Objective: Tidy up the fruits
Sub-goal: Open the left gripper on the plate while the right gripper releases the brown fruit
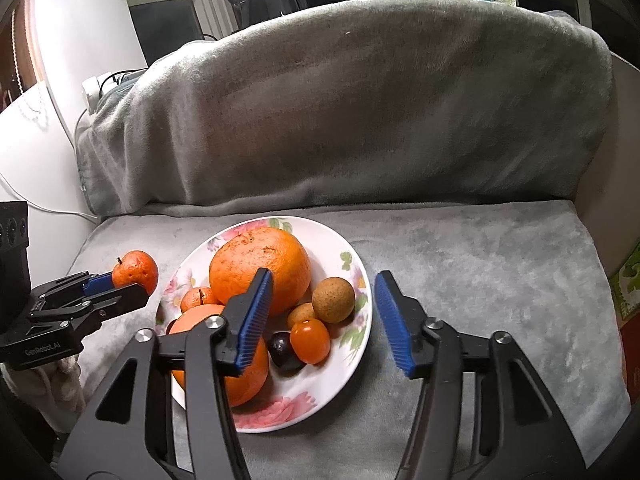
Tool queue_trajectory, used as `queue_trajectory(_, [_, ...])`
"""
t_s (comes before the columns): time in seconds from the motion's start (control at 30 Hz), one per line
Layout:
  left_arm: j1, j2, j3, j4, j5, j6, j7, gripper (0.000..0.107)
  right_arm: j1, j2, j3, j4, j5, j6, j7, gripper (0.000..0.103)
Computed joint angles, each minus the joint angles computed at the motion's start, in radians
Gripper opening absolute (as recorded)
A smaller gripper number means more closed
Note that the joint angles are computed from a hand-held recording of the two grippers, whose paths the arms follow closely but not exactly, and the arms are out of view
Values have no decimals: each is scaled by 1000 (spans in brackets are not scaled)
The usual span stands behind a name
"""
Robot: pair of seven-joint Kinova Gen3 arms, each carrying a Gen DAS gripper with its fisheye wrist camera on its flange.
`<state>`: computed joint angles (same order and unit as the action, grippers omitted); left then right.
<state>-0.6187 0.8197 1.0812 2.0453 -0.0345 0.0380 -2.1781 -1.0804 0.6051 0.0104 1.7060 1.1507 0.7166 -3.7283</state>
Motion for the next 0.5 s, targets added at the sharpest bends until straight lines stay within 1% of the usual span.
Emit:
queue_trajectory(0.03, [0, -1, 0, 1, 0, 0, 0, 40, -4, -1, 1, 2, 2, 4, -5, 69])
queue_trajectory(0.1, [-2, 0, 5, 4, -3, -3, -2, 45, -5, -1, 0, 1, 4, 9, -9, 71])
queue_trajectory(0.13, [-8, 2, 11, 7, -6, -6, -3, 51, -6, -2, -1, 1, 5, 12, -11, 73])
queue_trajectory(0.17, [-15, 4, 20, 13, -9, -12, -5, 56, -6, -2, -2, -1, 2, 17, -9, 74])
queue_trajectory(0.23, [-25, 2, 32, 17, -17, -15, -5, 57, -8, 0, -3, -5, 3, 24, -11, 79])
queue_trajectory(0.33, [-28, -5, 37, 24, -23, -24, 3, 64, -8, 0, -6, -7, 4, 28, -11, 83])
queue_trajectory(0.4, [-27, -7, 36, 27, -30, -29, 10, 64, -10, -1, -7, -8, 4, 34, -10, 85])
queue_trajectory(0.5, [-23, -16, 30, 33, -38, -38, 25, 70, -13, -3, -9, -9, 7, 42, -11, 88])
